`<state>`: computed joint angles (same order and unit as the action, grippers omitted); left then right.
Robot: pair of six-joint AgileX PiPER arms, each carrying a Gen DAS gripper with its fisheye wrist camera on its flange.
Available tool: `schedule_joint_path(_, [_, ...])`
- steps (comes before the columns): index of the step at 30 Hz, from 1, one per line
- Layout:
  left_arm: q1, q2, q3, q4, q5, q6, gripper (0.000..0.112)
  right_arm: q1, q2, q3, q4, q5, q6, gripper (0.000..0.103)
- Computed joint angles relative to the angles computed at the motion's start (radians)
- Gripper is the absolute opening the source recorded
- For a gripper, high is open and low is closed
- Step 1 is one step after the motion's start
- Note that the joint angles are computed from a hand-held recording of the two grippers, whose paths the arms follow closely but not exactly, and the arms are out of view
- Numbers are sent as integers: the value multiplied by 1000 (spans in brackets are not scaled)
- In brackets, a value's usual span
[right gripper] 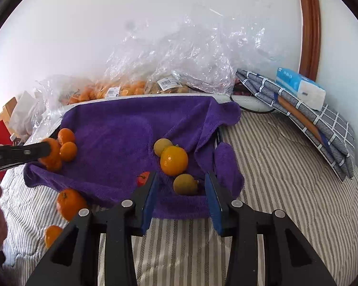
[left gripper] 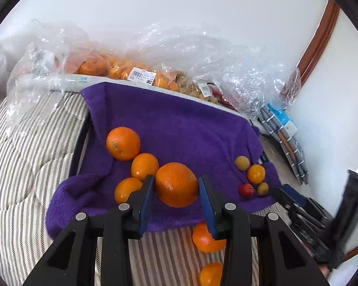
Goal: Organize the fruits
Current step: 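Open the right tool over the towel while the left tool carries its orange there, then open the left tool to release the orange onto the towel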
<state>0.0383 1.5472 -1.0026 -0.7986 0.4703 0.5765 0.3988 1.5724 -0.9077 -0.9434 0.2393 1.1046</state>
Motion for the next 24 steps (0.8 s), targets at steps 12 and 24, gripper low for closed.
schedule_joint_path(12, [-41,53,2,14,-47,-4,36,153,-111,124,-70,76,151,40])
schedule_joint_path(24, [141,-211,139,103,-46,35,47,341,-88,98,1,130,234,40])
